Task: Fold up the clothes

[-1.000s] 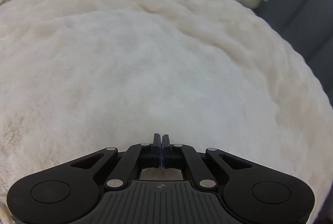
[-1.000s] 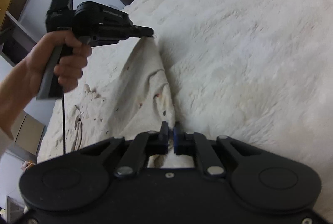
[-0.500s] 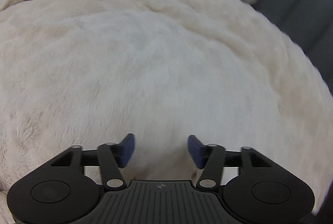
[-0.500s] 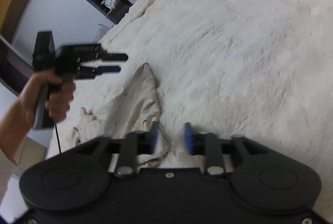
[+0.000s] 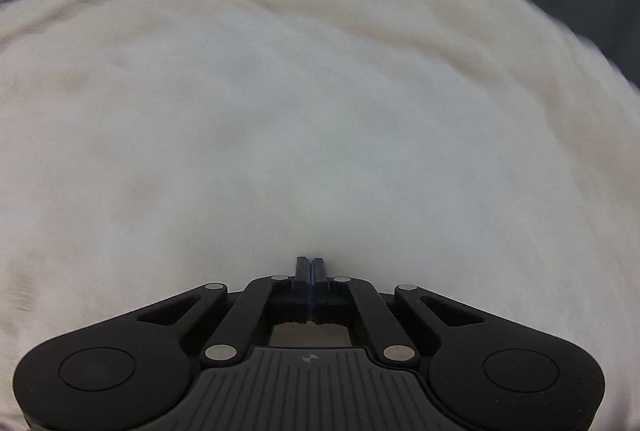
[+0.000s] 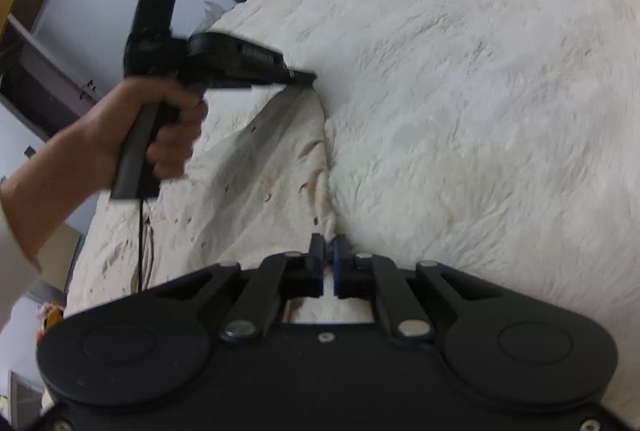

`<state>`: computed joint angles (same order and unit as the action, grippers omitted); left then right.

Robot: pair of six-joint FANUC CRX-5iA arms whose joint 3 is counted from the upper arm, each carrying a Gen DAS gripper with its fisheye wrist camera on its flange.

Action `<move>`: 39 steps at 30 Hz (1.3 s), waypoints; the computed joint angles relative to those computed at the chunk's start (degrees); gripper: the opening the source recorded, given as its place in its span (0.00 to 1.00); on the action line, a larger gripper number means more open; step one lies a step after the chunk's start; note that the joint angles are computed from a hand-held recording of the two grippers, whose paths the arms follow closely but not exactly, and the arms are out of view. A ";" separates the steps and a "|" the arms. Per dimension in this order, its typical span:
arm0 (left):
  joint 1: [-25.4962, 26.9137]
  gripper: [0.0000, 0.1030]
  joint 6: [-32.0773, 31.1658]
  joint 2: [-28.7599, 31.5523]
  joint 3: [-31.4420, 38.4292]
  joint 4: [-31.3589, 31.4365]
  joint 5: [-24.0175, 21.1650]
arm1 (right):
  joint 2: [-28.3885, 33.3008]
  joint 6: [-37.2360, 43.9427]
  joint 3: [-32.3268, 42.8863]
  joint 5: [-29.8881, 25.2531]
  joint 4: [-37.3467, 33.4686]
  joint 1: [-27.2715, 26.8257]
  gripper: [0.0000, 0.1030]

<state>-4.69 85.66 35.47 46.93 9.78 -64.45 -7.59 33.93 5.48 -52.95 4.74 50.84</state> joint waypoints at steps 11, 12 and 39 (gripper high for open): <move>4.95 0.56 -9.19 3.71 0.91 20.21 -10.33 | -1.92 -10.44 -4.34 5.67 6.74 -0.15 0.36; 4.43 0.56 -8.41 4.70 2.83 18.49 -11.30 | -1.91 -9.91 -4.34 6.13 5.84 -0.46 0.36; 3.43 0.01 -1.60 11.21 16.54 12.43 -22.91 | -1.20 -2.79 -1.06 3.33 -3.99 -2.68 0.19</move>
<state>-1.26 84.06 46.68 63.46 22.21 -87.35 -8.79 31.14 4.42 -49.61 0.75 48.16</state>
